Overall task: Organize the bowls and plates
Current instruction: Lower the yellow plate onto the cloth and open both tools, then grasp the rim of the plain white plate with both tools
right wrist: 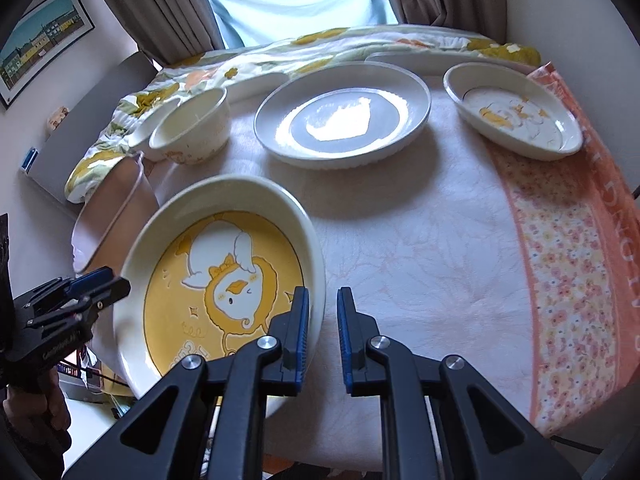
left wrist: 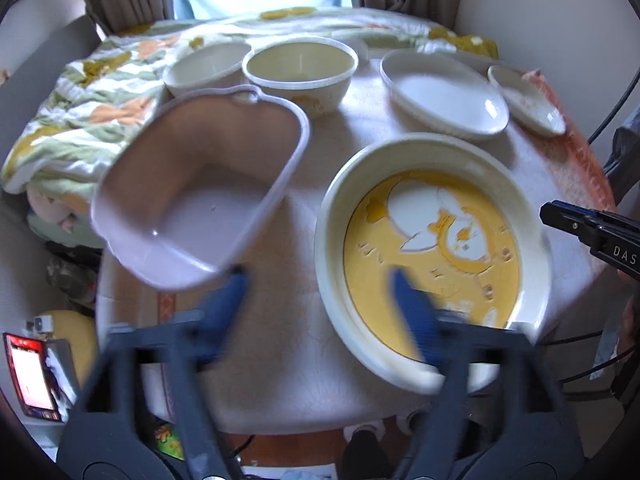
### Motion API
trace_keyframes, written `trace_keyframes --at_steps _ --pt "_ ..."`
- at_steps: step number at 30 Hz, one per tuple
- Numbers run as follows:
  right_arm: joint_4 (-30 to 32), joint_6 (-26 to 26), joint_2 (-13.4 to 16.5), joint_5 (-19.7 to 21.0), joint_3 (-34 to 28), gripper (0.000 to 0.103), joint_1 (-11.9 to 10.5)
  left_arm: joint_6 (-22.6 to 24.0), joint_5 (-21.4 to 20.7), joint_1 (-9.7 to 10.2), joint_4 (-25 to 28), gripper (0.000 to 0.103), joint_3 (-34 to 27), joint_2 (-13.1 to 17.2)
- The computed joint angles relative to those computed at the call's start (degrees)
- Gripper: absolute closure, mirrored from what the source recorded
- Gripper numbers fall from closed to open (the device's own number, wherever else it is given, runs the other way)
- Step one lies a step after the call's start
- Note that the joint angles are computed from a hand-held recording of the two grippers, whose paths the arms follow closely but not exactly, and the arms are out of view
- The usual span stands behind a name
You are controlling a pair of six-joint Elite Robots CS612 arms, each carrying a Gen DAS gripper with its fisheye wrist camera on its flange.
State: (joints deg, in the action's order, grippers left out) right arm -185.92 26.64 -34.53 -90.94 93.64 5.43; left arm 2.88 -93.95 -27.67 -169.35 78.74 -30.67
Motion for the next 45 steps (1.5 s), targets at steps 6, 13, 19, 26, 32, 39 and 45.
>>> trace_keyframes --at_steps 6,13,19,26,32,39,45 --pt "-5.43 -2.01 -3.16 -5.80 3.22 0.000 0.86 -1.29 -6.16 0.44 -4.87 0.005 2.72 -2.90" --pt "-12.32 -6.69 -6.53 -11.79 6.22 0.000 1.26 -2.20 -7.83 -0.87 -10.75 0.000 3.14 -4.59" --pt "-9.70 -12.78 -10.04 -12.76 6.69 0.000 -0.06 -5.26 -10.57 -1.33 -9.48 0.000 -0.62 -4.41" --pt "-6.21 -17.14 -10.30 -5.24 3.73 0.000 -4.54 -11.00 -9.61 -2.33 -3.97 0.000 -6.30 -2.30" --pt "3.01 -22.79 -7.45 5.04 -2.59 0.003 -8.89 -18.72 -8.56 -3.33 6.38 0.000 -14.10 1.87" --pt "18.72 -31.94 -1.10 16.78 -13.71 0.017 -12.41 -28.10 -6.09 -4.10 17.38 0.002 -25.01 8.49" --pt "31.32 -38.96 5.81 21.61 -24.04 0.040 -13.13 -32.27 -4.37 -4.48 27.28 0.017 -35.00 14.76"
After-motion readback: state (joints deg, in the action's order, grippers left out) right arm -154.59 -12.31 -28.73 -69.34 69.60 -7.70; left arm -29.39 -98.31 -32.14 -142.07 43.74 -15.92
